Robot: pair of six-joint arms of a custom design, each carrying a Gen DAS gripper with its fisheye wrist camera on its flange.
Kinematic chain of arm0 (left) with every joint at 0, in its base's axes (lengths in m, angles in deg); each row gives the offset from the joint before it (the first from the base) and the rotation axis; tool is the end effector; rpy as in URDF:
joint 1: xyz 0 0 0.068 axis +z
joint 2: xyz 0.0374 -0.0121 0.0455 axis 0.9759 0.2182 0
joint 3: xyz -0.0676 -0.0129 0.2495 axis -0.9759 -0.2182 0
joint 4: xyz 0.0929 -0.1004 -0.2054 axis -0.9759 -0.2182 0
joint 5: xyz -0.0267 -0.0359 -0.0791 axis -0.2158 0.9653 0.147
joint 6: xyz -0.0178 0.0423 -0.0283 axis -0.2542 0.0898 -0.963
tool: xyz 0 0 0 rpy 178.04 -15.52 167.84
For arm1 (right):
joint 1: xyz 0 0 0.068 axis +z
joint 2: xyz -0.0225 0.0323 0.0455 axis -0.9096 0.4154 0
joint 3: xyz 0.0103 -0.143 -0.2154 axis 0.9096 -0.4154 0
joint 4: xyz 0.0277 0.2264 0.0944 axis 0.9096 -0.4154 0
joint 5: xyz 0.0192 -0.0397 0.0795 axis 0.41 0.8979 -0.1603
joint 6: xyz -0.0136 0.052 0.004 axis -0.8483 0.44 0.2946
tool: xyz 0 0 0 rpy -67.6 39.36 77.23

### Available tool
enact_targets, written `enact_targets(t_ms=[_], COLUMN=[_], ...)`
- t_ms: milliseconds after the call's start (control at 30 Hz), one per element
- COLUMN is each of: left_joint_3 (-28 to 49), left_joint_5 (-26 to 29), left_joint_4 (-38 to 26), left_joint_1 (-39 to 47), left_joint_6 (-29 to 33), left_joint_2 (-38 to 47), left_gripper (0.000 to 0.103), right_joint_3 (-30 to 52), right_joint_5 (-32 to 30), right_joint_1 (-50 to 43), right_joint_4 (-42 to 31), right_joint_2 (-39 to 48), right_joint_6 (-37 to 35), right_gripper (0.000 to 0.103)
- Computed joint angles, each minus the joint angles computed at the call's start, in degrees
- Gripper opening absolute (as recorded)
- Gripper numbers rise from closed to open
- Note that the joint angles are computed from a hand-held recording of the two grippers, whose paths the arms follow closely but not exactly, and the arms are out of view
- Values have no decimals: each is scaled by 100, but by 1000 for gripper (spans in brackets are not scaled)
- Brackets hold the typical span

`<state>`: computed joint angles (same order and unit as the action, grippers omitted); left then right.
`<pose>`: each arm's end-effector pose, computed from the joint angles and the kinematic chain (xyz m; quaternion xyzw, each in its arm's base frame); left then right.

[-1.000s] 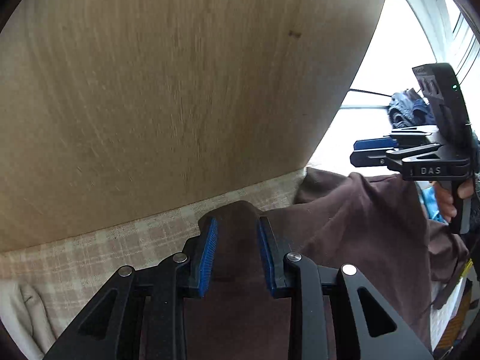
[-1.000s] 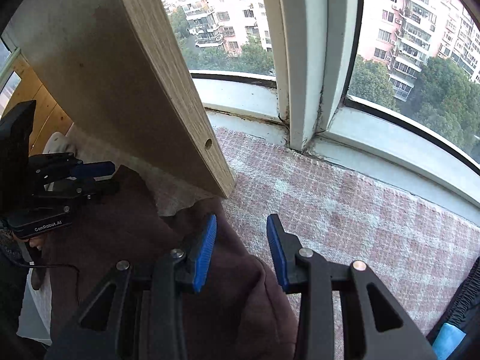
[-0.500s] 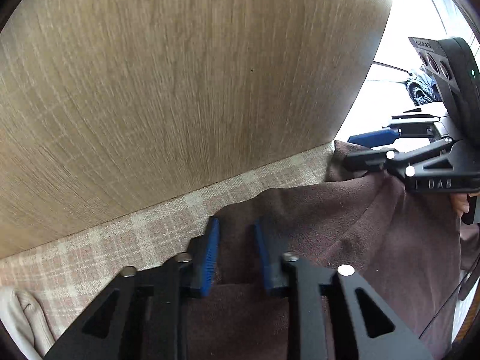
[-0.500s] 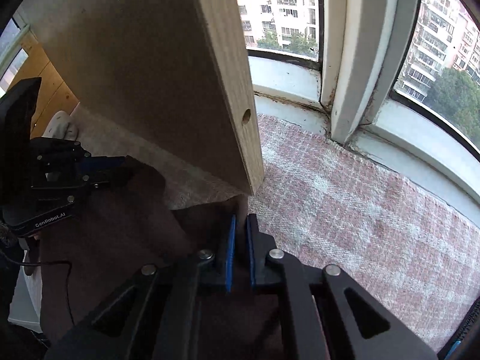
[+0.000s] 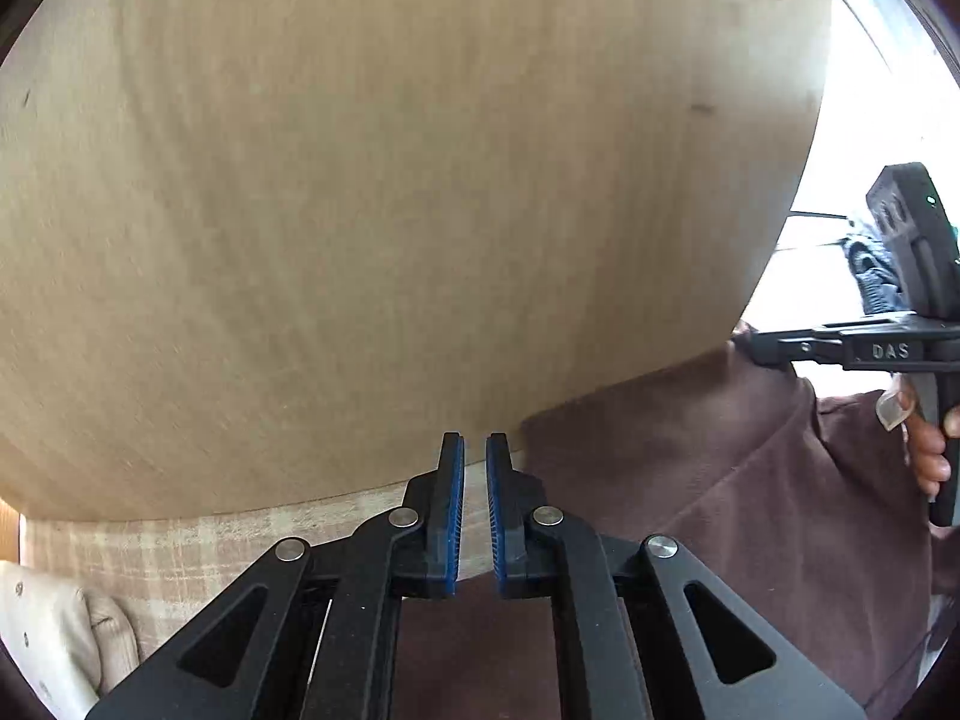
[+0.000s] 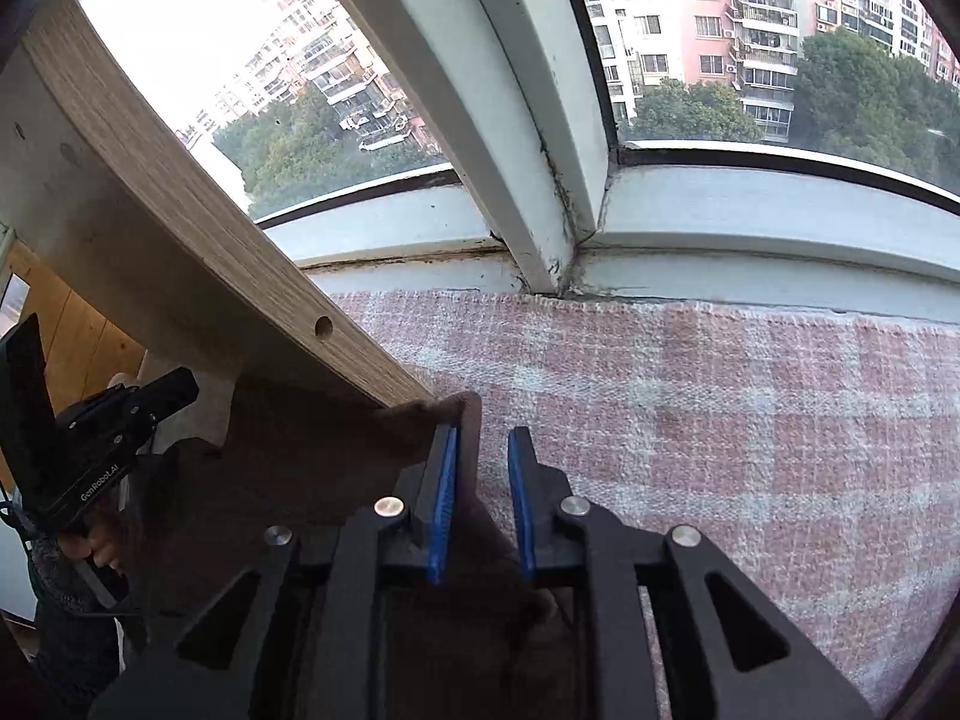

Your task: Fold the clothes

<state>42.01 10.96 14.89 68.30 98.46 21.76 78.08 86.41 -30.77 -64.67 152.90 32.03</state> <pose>0.3337 -0.0683 0.0992 0.3980 0.8656 -0.1492 0.2649 0.2008 0.1287 0.0847 0.2728 0.9168 0.1277 0.2620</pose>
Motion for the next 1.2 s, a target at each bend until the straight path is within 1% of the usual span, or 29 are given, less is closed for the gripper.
enact_targets(t_ms=[33, 100, 133, 167, 200, 233, 267, 333, 367, 400, 467, 533, 567, 633, 767, 867, 933, 1033, 1100, 1200], left_joint_3=[106, 275, 324, 382, 477, 715, 1103, 1572, 1820, 2025, 2435, 2789, 2950, 3047, 2988, 2993, 3117, 3267, 3442, 3764], left_joint_5=[111, 553, 716, 864, 1023, 1163, 1204, 1133, 1079, 973, 758, 550, 445, 251, -150, -464, -630, -688, -681, -695], left_joint_4=[-252, -991, -1381, -1788, -2231, -2699, -3100, -3691, -3931, -4062, -4305, -4626, -4749, -4797, -4667, -4679, -4834, -5016, -5321, -5800], left_joint_1=[140, 627, 938, 1293, 1703, 2110, 2450, 3028, 3324, 3642, 4233, 4871, 5169, 5704, 6478, 6919, 7186, 7567, 7819, 8194], left_joint_6=[51, 434, 749, 1126, 1558, 1997, 2356, 2887, 3139, 3378, 3822, 4262, 4453, 4776, 5269, 5562, 5790, 6006, 6115, 6269], left_joint_2=[-20, -336, -598, -869, -1113, -1229, -1164, -1178, -1138, -1034, -714, -328, -122, 234, 836, 1309, 1569, 1739, 1850, 2051], left_gripper=[8, 10, 11, 17, 20, 27, 30, 30, 31, 33, 40, 40, 40, 40, 40, 40, 40, 40, 40, 40], right_joint_3=[-8, 45, 191, 346, 519, 710, 968, 1507, 1660, 1817, 2181, 2614, 2921, 3462, 4316, 4534, 4900, 5495, 5850, 6442], right_joint_5=[250, 772, 1130, 1335, 1296, 1254, 1226, 1124, 1021, 913, 683, 446, 366, 212, -109, -329, -344, -166, -66, 124], right_joint_1=[155, 497, 802, 1086, 1235, 1393, 1653, 2092, 2211, 2321, 2465, 2553, 2616, 2705, 2791, 2959, 3107, 3450, 3699, 4071], right_joint_4=[-302, -981, -1485, -1836, -2016, -2180, -2272, -2431, -2339, -2247, -2052, -1910, -2043, -2217, -2644, -2587, -2792, -3277, -3533, -4000], right_joint_2=[-302, -875, -1121, -1274, -1311, -1301, -1061, -574, -369, -164, 328, 877, 1179, 1782, 2721, 2932, 3114, 3244, 3308, 3460], right_joint_6=[81, 262, 356, 354, 172, 8, 6, -61, -84, -115, -171, -214, -187, -179, -50, 259, 319, 515, 695, 955], right_gripper=[25, 25, 25, 25, 25, 25, 25, 25, 25, 25, 25, 25, 25, 25, 25, 25, 25, 25, 25, 30])
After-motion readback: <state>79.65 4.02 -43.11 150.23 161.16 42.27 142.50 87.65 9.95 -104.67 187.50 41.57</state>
